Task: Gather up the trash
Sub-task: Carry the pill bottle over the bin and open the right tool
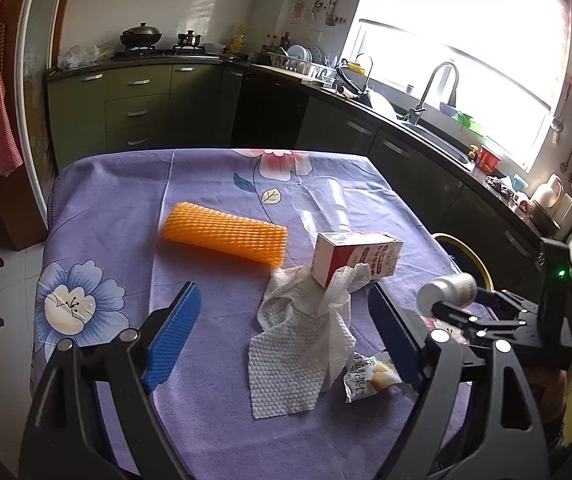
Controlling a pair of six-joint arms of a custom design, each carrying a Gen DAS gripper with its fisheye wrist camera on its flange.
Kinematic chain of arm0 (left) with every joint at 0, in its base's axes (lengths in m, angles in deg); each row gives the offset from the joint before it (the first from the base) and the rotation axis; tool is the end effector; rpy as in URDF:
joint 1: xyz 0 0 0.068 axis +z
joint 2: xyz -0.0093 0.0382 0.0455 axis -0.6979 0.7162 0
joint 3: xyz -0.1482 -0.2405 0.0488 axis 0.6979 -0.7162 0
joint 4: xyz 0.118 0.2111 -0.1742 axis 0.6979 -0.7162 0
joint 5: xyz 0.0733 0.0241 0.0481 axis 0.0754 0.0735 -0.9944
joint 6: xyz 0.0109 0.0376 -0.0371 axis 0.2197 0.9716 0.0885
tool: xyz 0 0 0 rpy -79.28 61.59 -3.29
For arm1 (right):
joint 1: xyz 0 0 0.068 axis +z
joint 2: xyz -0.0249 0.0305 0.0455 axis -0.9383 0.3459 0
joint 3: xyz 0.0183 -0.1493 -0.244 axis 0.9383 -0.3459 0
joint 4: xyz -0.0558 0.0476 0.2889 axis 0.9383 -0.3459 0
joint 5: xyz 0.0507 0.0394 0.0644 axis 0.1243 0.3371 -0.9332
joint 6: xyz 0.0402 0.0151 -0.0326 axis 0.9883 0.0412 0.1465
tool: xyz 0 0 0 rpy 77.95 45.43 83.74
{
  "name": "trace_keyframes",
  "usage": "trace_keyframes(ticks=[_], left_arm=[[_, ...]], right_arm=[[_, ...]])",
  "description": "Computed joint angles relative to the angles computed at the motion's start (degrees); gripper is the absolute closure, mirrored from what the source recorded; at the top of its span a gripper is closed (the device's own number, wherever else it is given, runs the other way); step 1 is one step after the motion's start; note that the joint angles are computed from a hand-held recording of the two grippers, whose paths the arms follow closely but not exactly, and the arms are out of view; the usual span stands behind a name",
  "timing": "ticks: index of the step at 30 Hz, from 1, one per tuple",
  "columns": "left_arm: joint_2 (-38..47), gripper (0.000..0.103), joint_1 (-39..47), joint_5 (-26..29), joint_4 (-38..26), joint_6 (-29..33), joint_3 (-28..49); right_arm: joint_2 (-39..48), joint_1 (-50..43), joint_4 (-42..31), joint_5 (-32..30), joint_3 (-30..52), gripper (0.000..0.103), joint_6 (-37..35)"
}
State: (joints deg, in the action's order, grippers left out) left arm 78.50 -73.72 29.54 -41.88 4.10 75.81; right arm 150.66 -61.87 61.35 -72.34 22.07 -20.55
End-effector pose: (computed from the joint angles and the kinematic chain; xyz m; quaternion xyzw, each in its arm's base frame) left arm 0.2817 -0.1568 0.1386 0.0570 0.8987 -0.1601 0.4043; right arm 0.2994 0.0455 0.1128 -0.0522 0.9251 0.0902 0.3651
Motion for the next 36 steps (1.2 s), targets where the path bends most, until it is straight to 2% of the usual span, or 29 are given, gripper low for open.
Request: trace_keyframes(ticks=[6, 11, 16, 19, 26, 29, 32, 36], left_arm=[[0.46, 0.022, -0.82, -0.64, -0.93, 0.12, 1.00], [1.24, 0.022, -1.45, -1.17, -1.69, 0.18, 2.11], [3.05, 0.022, -2.20, -1.47, -2.33, -0.21, 3.81], [4.51, 0.022, -2.92, -1.73, -3.16, -0.41, 5.33], [6.32, 0.022, -4.39, -3.18, -5.37, -0.07, 8.42], [7.16, 0.022, -4.79, -3.39, -6.15, -0.13, 9.53], [7.72, 0.022, -4.99, -2.80, -6.52, 0.02, 10.14], [8.38, 0.022, -4.91, 0.30, -5.98, 0.78, 10.18]], right_arm=[[-4.46, -6.03, -1.34, -0.60, -1.04, 0.019, -1.10], [-5.77, -16.23, -3.10, -0.51, 1.08, 0.019, -3.76], [-0.02, -25.87, -5.27, -0.26, 7.86, 0.019, -7.10], [6.67, -29.75, -6.18, -0.05, 13.19, 0.019, -8.43], [21.57, -33.11, -7.22, 1.83, 23.86, 0.019, -8.93], [26.60, -33.70, -6.42, 3.30, 27.62, 0.014, -8.01], [26.13, -34.70, -4.15, 2.22, 26.39, 0.014, -6.35], [21.08, -35.17, -0.26, 0.93, 20.20, 0.013, -6.61]])
